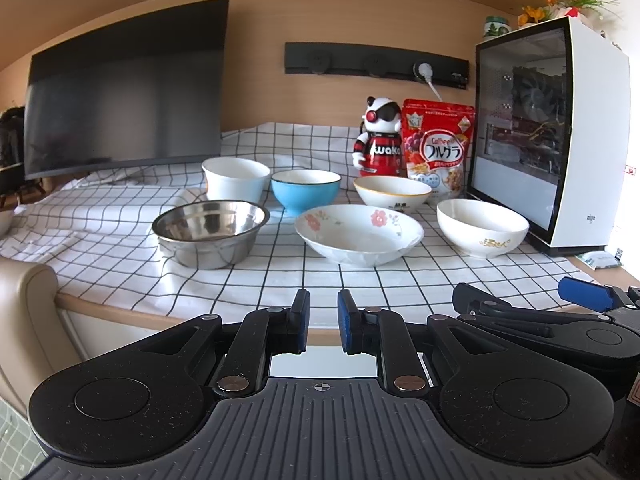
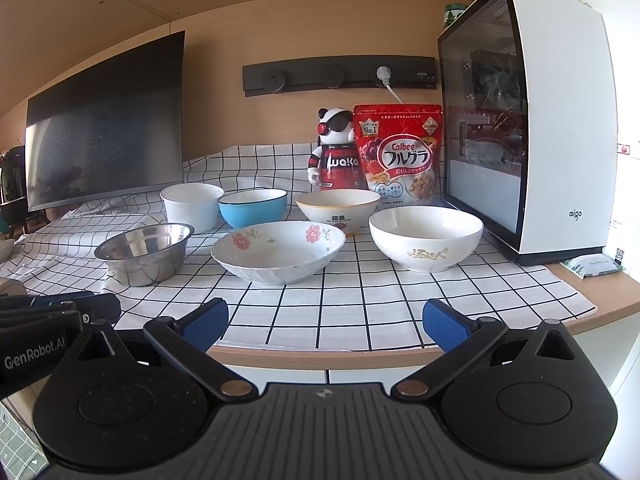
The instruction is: Organize plates and bowls
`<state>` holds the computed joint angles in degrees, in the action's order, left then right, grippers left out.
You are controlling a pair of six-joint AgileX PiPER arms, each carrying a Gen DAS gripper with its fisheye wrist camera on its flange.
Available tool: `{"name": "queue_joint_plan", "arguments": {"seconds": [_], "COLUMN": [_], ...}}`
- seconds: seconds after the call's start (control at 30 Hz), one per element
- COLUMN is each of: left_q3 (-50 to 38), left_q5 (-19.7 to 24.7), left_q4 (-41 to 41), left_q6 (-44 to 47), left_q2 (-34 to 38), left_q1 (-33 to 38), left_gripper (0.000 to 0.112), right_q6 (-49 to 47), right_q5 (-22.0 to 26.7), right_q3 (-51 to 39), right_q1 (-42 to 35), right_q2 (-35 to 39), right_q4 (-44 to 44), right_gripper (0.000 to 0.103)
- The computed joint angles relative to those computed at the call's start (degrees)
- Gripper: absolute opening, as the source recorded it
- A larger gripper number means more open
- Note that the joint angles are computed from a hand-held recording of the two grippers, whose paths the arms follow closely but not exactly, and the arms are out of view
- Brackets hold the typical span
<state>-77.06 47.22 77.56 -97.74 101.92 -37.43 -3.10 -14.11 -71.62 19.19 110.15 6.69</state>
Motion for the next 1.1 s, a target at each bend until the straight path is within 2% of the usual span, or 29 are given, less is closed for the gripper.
{"name": "queue_joint_plan", "arguments": {"seconds": [0.53, 0.77, 0.93, 1.1], "left_q3": [-0.3, -2.4, -5.4, -9.3], "left_q5": [-0.1, -1.8, -4.2, -7.8], "left_q4": [-0.3, -3.1, -8.9, -16.5], "left_q6": [0.1, 3.3, 9.8, 17.2], "left_q2": [0.3, 0.6, 0.3, 0.4], "left_q1": [0.3, 2.7, 6.3, 12.3], "left_gripper": [0.018, 0.018, 0.018, 0.018], "right_q6": [-0.2, -2.9, 0.0, 11.8], "right_q5": [0.6, 3.9, 7.5, 12.2], "right_q3": [-0.8, -4.6, -10.1, -18.7], "right_q1": [0.1, 0.6, 1.1, 1.9], "right_q2": [0.6, 2.1, 3.9, 7.3], "right_q4": [0.0, 2.8, 0.2, -11.3], "right_gripper": [0.103, 0.103, 0.103, 0.103]}}
